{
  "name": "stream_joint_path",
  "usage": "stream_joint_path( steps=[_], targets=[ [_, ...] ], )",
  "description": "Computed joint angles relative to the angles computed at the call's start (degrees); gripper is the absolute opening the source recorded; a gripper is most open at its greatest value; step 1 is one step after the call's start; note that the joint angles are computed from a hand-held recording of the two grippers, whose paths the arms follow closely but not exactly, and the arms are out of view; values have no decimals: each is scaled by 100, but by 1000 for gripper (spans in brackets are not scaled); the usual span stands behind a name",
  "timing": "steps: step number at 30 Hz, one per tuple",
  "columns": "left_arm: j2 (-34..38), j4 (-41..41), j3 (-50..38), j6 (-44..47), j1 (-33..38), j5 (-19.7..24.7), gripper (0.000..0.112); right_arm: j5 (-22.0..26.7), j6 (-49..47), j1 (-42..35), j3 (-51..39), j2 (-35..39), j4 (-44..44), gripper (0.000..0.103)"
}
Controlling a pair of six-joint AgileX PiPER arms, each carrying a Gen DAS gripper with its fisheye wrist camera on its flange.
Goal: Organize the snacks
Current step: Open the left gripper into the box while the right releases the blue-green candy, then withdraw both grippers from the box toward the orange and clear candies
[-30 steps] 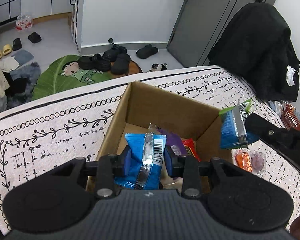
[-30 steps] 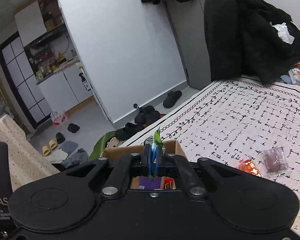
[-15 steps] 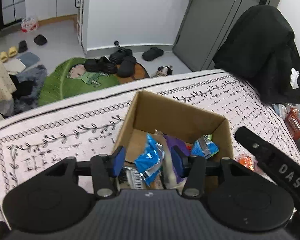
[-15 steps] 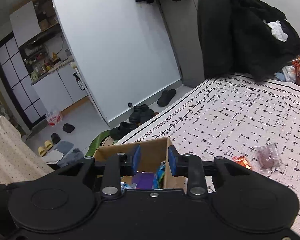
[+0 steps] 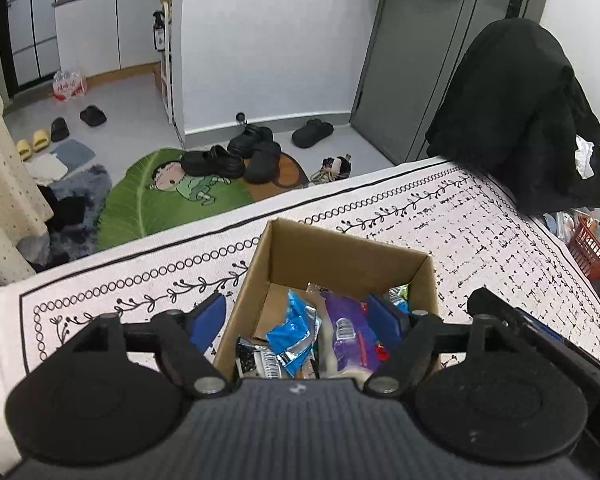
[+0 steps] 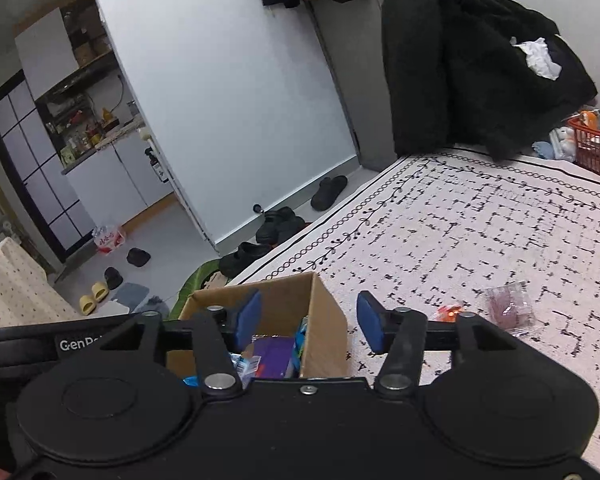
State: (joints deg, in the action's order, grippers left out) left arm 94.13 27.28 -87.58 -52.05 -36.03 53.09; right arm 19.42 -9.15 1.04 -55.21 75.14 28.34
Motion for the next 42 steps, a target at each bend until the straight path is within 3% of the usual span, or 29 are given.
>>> stream_joint_path(
  steps=[5, 15, 17, 22, 27, 42],
  targets=[
    [104, 448, -263, -277, -344, 380, 83, 204, -546, -394, 56, -153, 532, 66],
    [408, 958, -834, -589, -912, 807, 91, 704, -1873, -1464, 217, -364, 1904, 69],
    [467, 1050, -910, -668, -1033, 863, 94, 803, -2087, -1599, 253, -417, 2066, 81],
    [601, 1194, -1079, -794, -1266, 942, 97, 1090, -2582, -2116, 348, -473, 2640, 94],
    [714, 1262, -1214, -842, -1432, 964, 103, 1269, -2636, -2499, 377, -477, 2708, 96],
    [1302, 1192, -1962, -815, -1694, 1085, 103, 1529, -2504, -3282, 407, -40, 2546, 96]
  ],
)
